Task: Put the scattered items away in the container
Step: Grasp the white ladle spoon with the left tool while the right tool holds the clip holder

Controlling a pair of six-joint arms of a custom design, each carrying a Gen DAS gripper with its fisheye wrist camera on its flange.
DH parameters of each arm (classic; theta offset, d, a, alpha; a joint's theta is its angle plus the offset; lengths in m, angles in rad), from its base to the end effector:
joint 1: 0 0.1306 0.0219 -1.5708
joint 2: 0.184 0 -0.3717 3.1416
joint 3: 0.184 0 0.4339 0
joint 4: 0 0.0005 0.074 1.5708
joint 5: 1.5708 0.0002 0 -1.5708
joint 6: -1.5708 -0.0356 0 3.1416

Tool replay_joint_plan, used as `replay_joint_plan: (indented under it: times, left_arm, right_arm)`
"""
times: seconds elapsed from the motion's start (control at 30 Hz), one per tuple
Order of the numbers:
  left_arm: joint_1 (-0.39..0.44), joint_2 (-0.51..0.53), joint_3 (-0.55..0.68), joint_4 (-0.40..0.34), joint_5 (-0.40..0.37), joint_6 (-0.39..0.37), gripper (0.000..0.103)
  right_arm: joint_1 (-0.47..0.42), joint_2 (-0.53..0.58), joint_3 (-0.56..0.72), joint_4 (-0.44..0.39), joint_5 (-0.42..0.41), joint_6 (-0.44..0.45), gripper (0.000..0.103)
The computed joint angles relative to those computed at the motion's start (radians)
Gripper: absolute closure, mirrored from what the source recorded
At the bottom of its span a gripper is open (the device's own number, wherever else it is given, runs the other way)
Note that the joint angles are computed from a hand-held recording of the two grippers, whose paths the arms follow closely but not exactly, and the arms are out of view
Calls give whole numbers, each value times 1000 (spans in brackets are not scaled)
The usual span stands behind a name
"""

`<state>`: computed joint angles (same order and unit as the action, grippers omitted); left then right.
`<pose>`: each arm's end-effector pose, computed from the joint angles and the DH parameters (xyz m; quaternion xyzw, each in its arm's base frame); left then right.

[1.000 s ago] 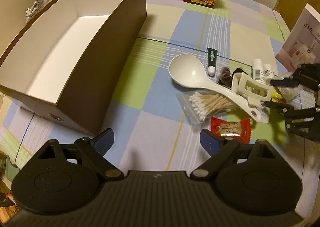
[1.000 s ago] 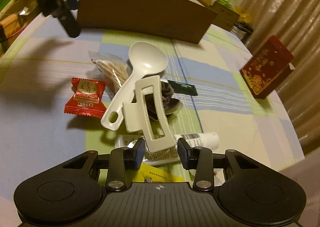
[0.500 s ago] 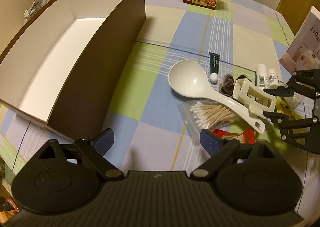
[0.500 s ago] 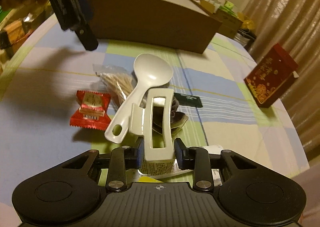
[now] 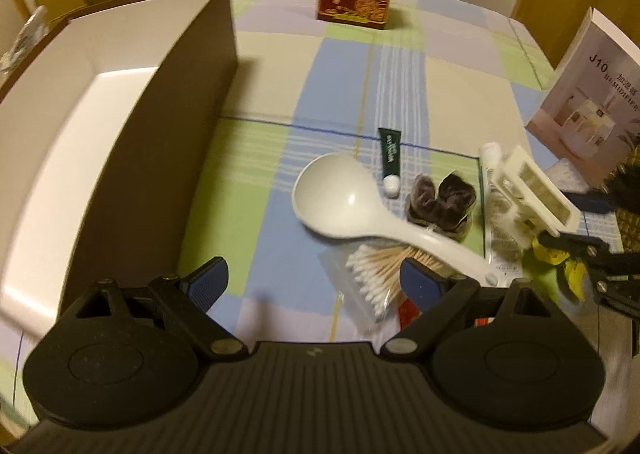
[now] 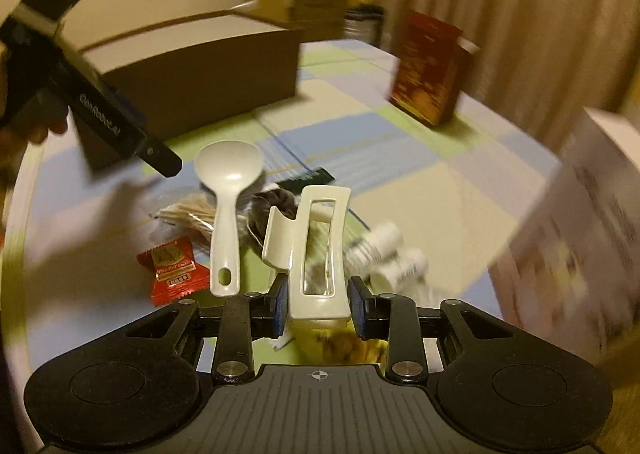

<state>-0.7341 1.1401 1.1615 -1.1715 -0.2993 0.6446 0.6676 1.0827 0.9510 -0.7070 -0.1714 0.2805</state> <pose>0.3102 -0.2665 0.4017 0.0122 0.9675 -0.0188 0.2521 0.3213 0.2604 0.3470 -0.4519 0.8138 0.1470 0.3346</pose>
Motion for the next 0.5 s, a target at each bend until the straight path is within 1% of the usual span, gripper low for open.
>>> replay_joint_plan:
  times: [0.1, 0.17, 0.2, 0.37, 0.5]
  left_arm:
    - [26, 17, 6, 26, 34, -48, 13]
    - [44, 32, 12, 36, 57, -72, 21]
    - [54, 41, 17, 40, 68, -83, 27]
    - [85, 80, 36, 57, 100, -127, 27]
    - [108, 110, 53, 52, 106, -127, 28]
  right_arm:
    - [9, -20, -13, -12, 31, -82, 69]
    - [20, -22, -11, -18, 56, -119, 69]
    - [27, -21, -9, -20, 68, -136, 69]
    - [38, -27, -9, -12, 99, -192, 69]
    - [38, -21, -7, -3, 113, -215, 69]
